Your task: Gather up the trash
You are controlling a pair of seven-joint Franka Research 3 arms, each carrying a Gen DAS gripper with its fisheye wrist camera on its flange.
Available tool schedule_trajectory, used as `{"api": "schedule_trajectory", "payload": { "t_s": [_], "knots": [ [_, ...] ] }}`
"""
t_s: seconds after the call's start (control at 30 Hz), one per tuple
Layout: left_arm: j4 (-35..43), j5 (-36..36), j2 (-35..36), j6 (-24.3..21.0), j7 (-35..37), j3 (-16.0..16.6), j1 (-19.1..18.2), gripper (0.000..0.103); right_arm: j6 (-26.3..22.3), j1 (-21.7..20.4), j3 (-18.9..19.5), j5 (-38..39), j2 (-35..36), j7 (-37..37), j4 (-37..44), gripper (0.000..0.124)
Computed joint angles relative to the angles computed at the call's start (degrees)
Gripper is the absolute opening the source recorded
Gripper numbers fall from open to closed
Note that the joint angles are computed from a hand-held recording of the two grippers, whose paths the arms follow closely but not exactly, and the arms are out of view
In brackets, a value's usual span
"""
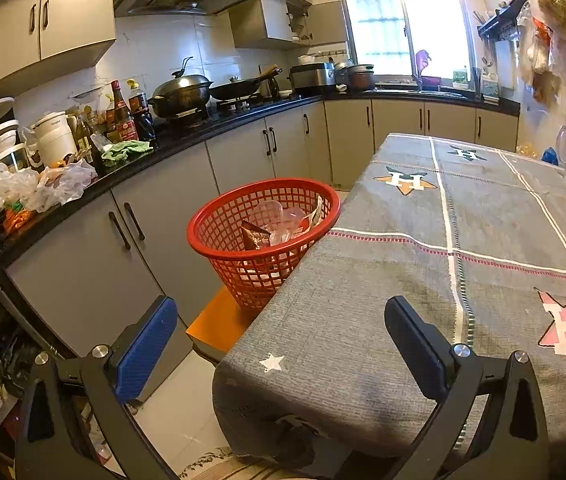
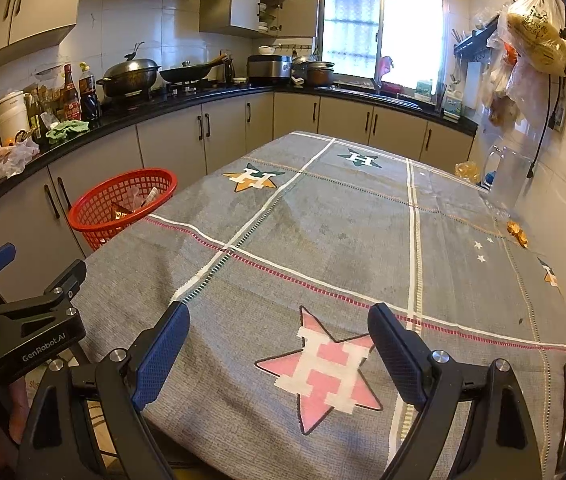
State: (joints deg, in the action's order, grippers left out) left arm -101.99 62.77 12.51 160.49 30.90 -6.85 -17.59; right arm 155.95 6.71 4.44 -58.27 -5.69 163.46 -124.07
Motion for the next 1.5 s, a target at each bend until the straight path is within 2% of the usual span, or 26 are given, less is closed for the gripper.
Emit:
{"api": "schedule_trajectory", "payload": {
  "t_s": [1.23, 1.3, 1.37, 1.43, 1.47, 1.5],
  "knots": [
    [-0.1, -0.1, 0.18, -0.02, 0.9, 0.02, 0.11, 0.103, 0.23, 0.04, -0.68, 1.6, 0.81, -1.38, -0.32, 0.094],
    [0.83, -1.78, 1.02, 0.13, 3.55, -0.47, 0.29, 0.103, 0.73, -0.36, -1.21, 2.86, 0.68, -1.1, -0.75, 0.094],
    [2.45, -7.46, 2.56, 1.03, 9.9, -1.91, 1.07, 0.103, 0.66, -1.02, -1.75, 4.63, 0.51, -1.52, -1.17, 0.094],
    [4.67, -16.23, 4.73, 1.42, 19.93, -4.85, 2.26, 0.103, -1.9, -2.23, -2.33, 5.99, 0.21, -0.17, -1.51, 0.095],
    [6.76, -23.68, 6.7, 0.84, 28.61, -8.42, 3.9, 0.103, -2.98, -2.98, -2.88, 7.2, 0.07, 0.32, -1.81, 0.097],
    [8.03, -27.83, 7.8, 0.28, 33.27, -9.99, 4.41, 0.103, -4.02, -3.63, -3.35, 8.65, 0.14, 0.15, -1.82, 0.098]
  ]
}}
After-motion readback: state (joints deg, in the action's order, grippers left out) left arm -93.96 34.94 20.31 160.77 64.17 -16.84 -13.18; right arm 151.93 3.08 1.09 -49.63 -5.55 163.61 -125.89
